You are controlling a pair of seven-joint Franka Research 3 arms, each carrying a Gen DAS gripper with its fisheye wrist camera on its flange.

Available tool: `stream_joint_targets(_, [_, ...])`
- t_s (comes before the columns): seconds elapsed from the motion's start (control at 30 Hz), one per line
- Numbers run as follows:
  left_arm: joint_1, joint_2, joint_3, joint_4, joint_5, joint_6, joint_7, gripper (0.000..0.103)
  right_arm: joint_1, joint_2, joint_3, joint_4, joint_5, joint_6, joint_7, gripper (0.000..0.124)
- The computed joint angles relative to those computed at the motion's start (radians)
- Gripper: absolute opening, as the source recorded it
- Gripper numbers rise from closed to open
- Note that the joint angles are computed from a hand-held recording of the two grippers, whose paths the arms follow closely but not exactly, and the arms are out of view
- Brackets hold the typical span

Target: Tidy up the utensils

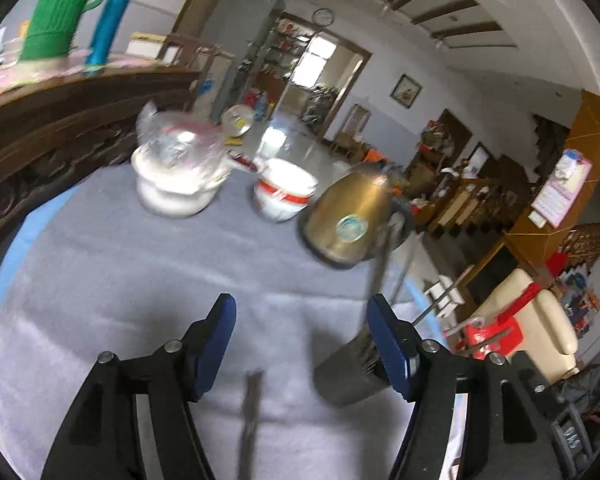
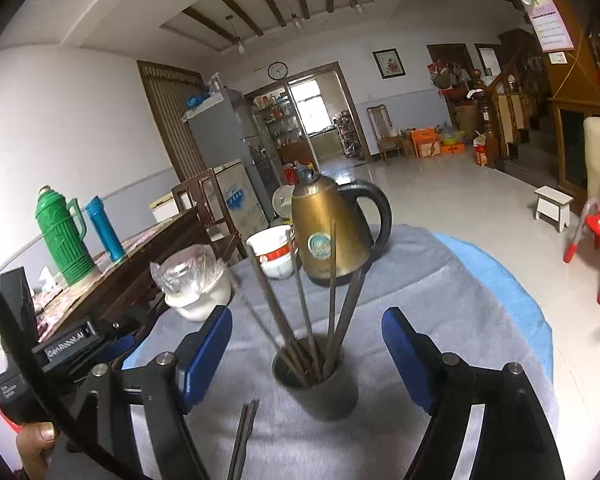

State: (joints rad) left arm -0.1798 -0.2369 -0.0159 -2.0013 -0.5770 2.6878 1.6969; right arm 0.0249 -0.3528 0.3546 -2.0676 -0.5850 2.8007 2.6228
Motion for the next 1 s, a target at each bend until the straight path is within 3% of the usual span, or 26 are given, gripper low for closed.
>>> stream_joint_targets(0.1, [0.037,-0.026,-0.016,-0.083,0.090,0.032,-0.056,0.069,0.011,-0.021,0.013,-0.046,0.009,-0.004,0.024,0.081])
stream_joint_targets(0.33, [0.170,-0.054,-0.077,-0.254,0.485,0.138,-0.316,0.069,0.035,0.027,0.056,-0.114,-0.049,-0.075,0.043,0.081])
stream_joint_targets(0.47, [0.246,-0.045,-0.110,-0.294,0.687,0.183,-0.480,0.069,0.088,0.076,0.023,-0.122,-0.079,-0.100,0.051,0.081])
stream_joint_targets(0.57, [0.263,-0.032,-0.108,-0.300,0.769,0.185,-0.571,0.071,0.119,0.103,-0.001,-0.126,-0.116,-0.102,0.068,0.081])
stream_joint_targets(0.67, [0.253,-0.019,-0.091,-0.306,0.801,0.161,-0.610,0.072,0.161,0.139,-0.037,-0.113,-0.114,-0.109,0.058,0.081])
stream_joint_targets(0.77, [0.186,0.025,-0.029,-0.257,0.678,0.056,-0.524,0.073,0.203,0.161,-0.074,-0.117,-0.086,-0.111,0.042,0.081])
stream_joint_targets(0.93, [0.188,0.037,-0.037,-0.246,0.672,0.050,-0.498,0.091,0.259,0.200,-0.137,-0.098,0.070,-0.128,-0.061,0.082])
stream_joint_targets(1.0, [0.191,0.052,-0.048,-0.227,0.694,0.025,-0.494,0.097,0.266,0.209,-0.140,-0.090,0.070,-0.127,-0.070,0.092])
